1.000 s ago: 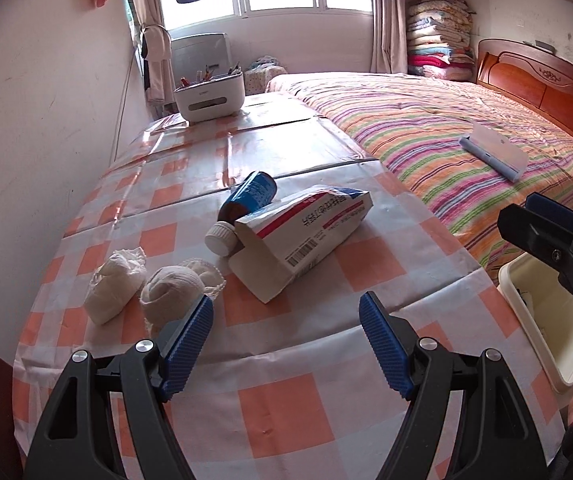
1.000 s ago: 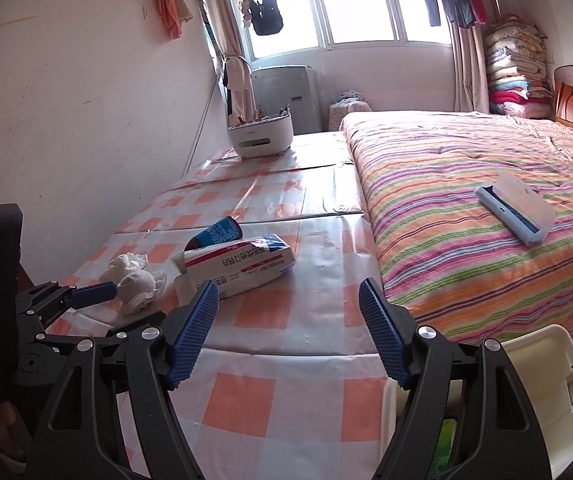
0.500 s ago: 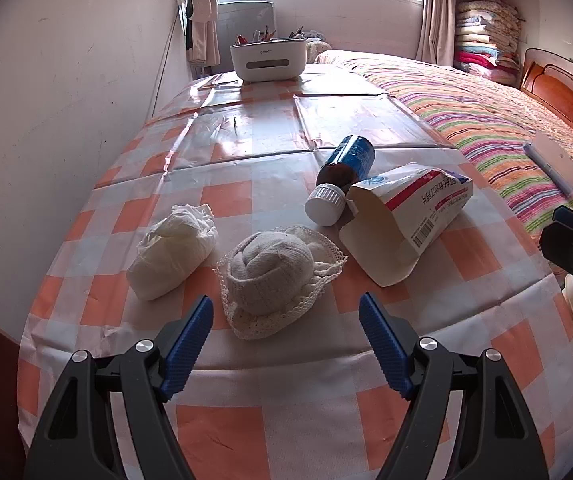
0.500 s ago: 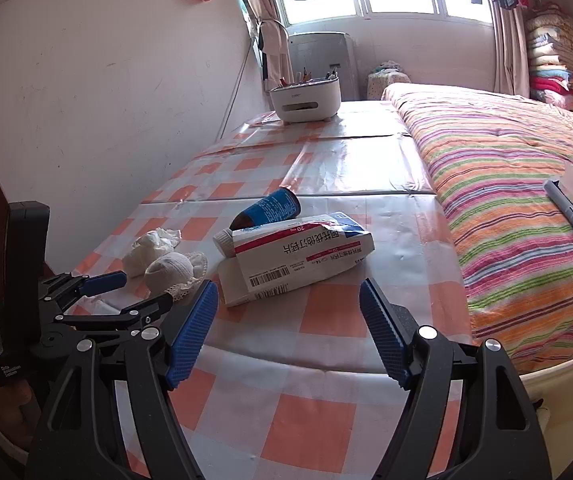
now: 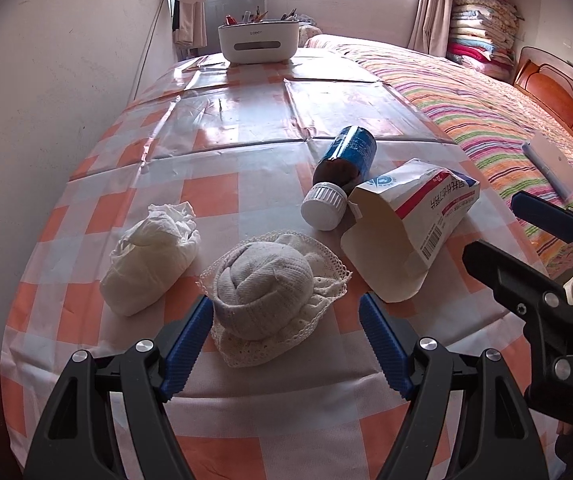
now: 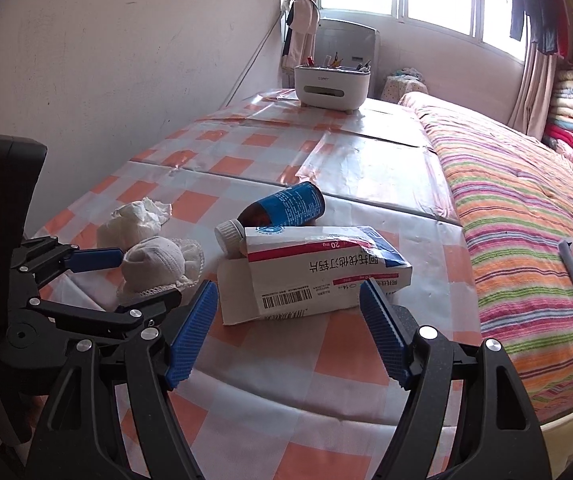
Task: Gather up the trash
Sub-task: 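Move both tools back to the table toward the knit hat and medicine box, then grasp the white medicine box with the right tool while the left tool grasps the knit hat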
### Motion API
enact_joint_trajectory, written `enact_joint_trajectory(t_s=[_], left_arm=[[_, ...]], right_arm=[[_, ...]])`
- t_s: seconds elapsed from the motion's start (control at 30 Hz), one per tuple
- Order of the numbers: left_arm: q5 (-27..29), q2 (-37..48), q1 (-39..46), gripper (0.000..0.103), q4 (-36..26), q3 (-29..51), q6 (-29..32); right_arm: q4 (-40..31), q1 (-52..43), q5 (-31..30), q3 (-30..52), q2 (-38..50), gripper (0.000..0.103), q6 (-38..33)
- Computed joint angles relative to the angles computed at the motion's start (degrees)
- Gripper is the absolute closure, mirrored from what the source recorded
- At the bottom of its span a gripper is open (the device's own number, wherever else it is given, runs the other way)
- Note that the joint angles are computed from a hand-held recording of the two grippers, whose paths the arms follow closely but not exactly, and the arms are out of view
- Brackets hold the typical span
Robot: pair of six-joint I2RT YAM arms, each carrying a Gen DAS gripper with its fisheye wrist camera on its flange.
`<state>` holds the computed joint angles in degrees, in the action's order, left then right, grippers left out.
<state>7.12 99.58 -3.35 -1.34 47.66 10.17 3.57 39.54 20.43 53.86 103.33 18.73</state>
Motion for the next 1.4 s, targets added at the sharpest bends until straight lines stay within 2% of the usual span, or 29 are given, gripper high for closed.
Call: enact_joint_trajectory(t_s=[0.23, 0.43, 0.63, 0.67, 0.7, 0.8, 0.9, 1.07, 1.1, 1.13, 1.4], left_arm=[[1.33, 0.34, 3.31, 0.03, -2.19, 0.85, 3.11], [1.63, 0.17, 4.85, 0.03, -2.38, 0.75, 4.09], [1.83, 0.66, 4.09, 0.03, -2.46, 1.62, 3.58], [1.79, 0.88, 3.71, 0.03, -2.63, 1.93, 3.42], [1.8, 1.27, 3.32, 0.03, -2.76, 2.37, 3.21], [1.61, 3.03, 2.18, 0.03, -3.18, 4.2, 2.02], [0.9, 4.77, 0.96, 0.03, -3.53, 5.8, 1.09], [-0.21, 6.9, 0.05, 0.032, -2.37, 6.91, -0.72], [-0.18, 7.39, 0.15, 0.047, -2.16, 7.14, -0.81], [-0.75, 7.86, 0.12, 0.05, -2.21, 7.4, -0.7], [-1.77, 4.06, -1.24, 0.055, 2.45, 2.55, 0.31]], right_arm=[[-5.61, -2.38, -2.29, 9.55, 7.51, 0.029, -3.69], [-9.33, -2.42, 0.96, 16.57, 13.6, 0.029, -6.35], [-11.46, -3.92, 2.84, 17.6, 15.81, 0.032, -6.52], [-11.59, -4.31, 2.7, 17.35, 15.81, 0.037, -6.37], [-11.78, -4.63, 2.64, 17.13, 15.76, 0.047, -6.36], [-11.27, -5.16, 3.42, 16.18, 15.29, 0.063, -6.75], [-9.08, -5.07, 4.6, 14.16, 13.85, 0.076, -8.23], [-3.9, -6.42, 2.95, 9.37, 10.53, 0.084, -8.7], [-3.28, -6.68, 2.67, 8.67, 9.93, 0.086, -8.59], [-2.51, -6.96, 2.34, 7.75, 9.14, 0.086, -8.35], [1.72, -8.16, -1.41, -0.01, 1.55, 0.095, -6.28]])
